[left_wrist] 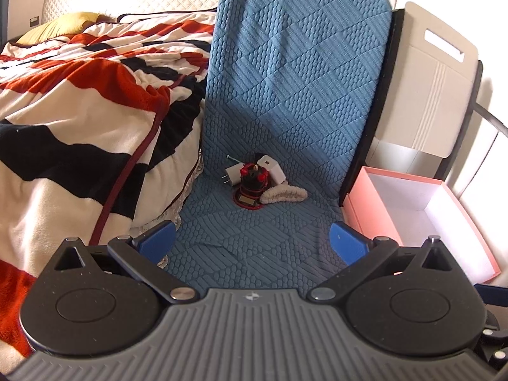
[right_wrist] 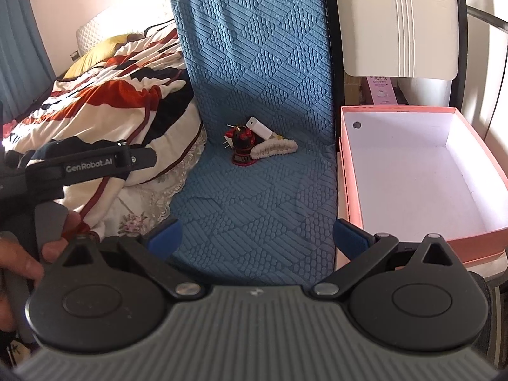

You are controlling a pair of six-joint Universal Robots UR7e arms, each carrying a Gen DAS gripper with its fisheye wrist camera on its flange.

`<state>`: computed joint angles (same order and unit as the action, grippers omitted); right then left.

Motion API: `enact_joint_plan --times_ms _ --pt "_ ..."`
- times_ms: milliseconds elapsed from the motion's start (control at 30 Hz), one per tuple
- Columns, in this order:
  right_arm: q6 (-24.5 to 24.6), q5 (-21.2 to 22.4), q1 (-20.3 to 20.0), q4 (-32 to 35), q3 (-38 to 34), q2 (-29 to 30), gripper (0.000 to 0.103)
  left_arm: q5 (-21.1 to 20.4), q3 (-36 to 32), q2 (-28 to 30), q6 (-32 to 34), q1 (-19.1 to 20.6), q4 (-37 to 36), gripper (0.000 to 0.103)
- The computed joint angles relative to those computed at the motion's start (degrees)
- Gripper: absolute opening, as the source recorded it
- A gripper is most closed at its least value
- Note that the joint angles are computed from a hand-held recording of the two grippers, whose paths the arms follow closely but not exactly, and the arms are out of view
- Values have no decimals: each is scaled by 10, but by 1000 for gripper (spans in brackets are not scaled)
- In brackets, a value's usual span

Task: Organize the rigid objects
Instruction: 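Move left tool to red toy figure while right tool approaches white fuzzy toy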

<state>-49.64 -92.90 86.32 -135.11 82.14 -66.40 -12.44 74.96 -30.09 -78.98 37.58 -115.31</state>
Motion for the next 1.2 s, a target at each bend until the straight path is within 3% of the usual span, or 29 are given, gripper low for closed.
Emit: enact_joint_plan --times_ms 200,500,667,967,1200 --pt "7 -12 0 -1 -25 44 103 2 9 11 91 31 -111 103" --pt "8 -17 1 -6 -77 115 103 -12 -31 73 367 82 -437 103" --pt "11 -4 0 -4 -115 159 103 -19 -85 115 497 108 -541 103" --pt "21 15 3 -32 -160 223 103 -49 -159 157 604 151 -585 103" --pt "21 5 7 -45 -210 278 103 -92 -203 169 611 182 -597 103"
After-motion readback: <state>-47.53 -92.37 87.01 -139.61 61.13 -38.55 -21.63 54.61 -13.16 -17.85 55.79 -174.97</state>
